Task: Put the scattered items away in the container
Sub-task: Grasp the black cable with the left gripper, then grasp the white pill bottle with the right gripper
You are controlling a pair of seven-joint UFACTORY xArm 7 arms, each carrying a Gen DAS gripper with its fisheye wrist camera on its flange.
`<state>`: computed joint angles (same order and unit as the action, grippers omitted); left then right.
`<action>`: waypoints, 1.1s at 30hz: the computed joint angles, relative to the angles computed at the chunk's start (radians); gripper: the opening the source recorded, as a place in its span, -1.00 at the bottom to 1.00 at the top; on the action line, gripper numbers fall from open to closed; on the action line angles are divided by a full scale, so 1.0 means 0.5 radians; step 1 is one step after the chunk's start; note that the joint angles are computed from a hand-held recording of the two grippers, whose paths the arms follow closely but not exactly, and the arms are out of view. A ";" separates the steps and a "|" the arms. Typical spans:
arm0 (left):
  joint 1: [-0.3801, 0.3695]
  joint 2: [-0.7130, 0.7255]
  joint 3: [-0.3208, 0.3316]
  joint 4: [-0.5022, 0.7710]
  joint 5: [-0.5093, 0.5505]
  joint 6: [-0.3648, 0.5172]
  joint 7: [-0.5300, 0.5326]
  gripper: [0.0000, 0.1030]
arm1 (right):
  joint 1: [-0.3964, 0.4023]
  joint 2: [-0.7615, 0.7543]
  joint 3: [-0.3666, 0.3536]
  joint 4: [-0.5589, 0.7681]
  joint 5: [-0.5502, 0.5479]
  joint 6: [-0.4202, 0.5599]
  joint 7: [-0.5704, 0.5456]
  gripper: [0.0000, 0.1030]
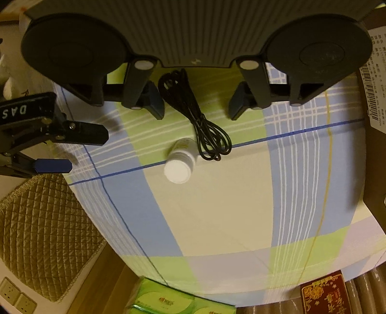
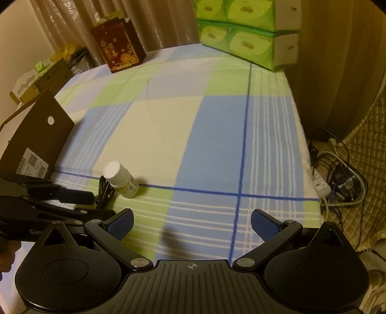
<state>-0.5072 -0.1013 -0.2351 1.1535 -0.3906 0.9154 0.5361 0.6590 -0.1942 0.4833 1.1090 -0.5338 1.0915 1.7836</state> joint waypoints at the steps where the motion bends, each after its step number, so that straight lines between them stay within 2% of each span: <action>1: 0.001 0.003 0.000 -0.001 0.003 -0.015 0.000 -0.10 | -0.003 0.009 -0.005 0.003 -0.006 -0.018 -0.010 0.96; 3: 0.002 0.005 -0.004 -0.008 0.038 -0.058 -0.006 -0.30 | -0.006 0.035 -0.013 0.014 -0.023 -0.049 -0.027 0.96; 5: 0.004 0.007 -0.008 -0.017 0.085 -0.100 -0.018 -0.59 | -0.004 0.070 -0.025 0.032 -0.040 -0.074 -0.054 0.96; 7: 0.010 0.012 -0.007 -0.019 0.132 -0.133 -0.037 -0.75 | 0.001 0.108 -0.038 0.055 -0.062 -0.094 -0.077 0.96; 11: 0.034 0.012 -0.011 -0.042 0.312 -0.237 -0.178 -0.77 | 0.023 0.186 -0.072 0.103 -0.125 -0.141 -0.111 0.96; 14: 0.057 0.028 -0.001 -0.018 0.395 -0.236 -0.297 -0.77 | 0.049 0.263 -0.096 0.159 -0.201 -0.146 -0.153 0.95; 19: 0.079 0.023 0.018 -0.019 0.417 -0.233 -0.350 -0.75 | 0.133 0.415 -0.155 0.286 -0.358 -0.097 -0.278 0.92; 20: 0.082 0.026 0.022 -0.016 0.409 -0.229 -0.347 -0.73 | 0.152 0.441 -0.169 0.308 -0.387 -0.092 -0.301 0.75; 22: 0.086 0.038 0.026 0.002 0.392 -0.209 -0.334 -0.73 | 0.177 0.476 -0.205 0.327 -0.413 -0.127 -0.358 0.59; 25: 0.088 0.047 0.025 0.015 0.390 -0.198 -0.315 -0.72 | 0.215 0.529 -0.242 0.363 -0.462 -0.132 -0.403 0.54; 27: 0.090 0.049 0.026 0.014 0.378 -0.205 -0.302 -0.71 | 0.241 0.564 -0.263 0.390 -0.487 -0.127 -0.453 0.40; 29: 0.092 0.053 0.029 0.012 0.357 -0.216 -0.284 -0.71 | 0.255 0.588 -0.287 0.400 -0.478 -0.156 -0.488 0.11; 30: 0.093 0.056 0.031 0.009 0.347 -0.228 -0.270 -0.71 | 0.261 0.599 -0.297 0.403 -0.473 -0.166 -0.495 0.05; 32: 0.094 0.057 0.031 -0.001 0.335 -0.251 -0.242 -0.71 | 0.275 0.613 -0.311 0.406 -0.464 -0.181 -0.505 -0.46; 33: 0.093 0.056 0.031 -0.005 0.332 -0.260 -0.226 -0.71 | 0.282 0.617 -0.317 0.409 -0.455 -0.178 -0.510 -0.52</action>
<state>-0.4605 -0.0732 -0.2198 1.1512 -0.2248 0.7856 0.4231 0.7999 0.1146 0.3250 1.3134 -0.7612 1.0025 1.5286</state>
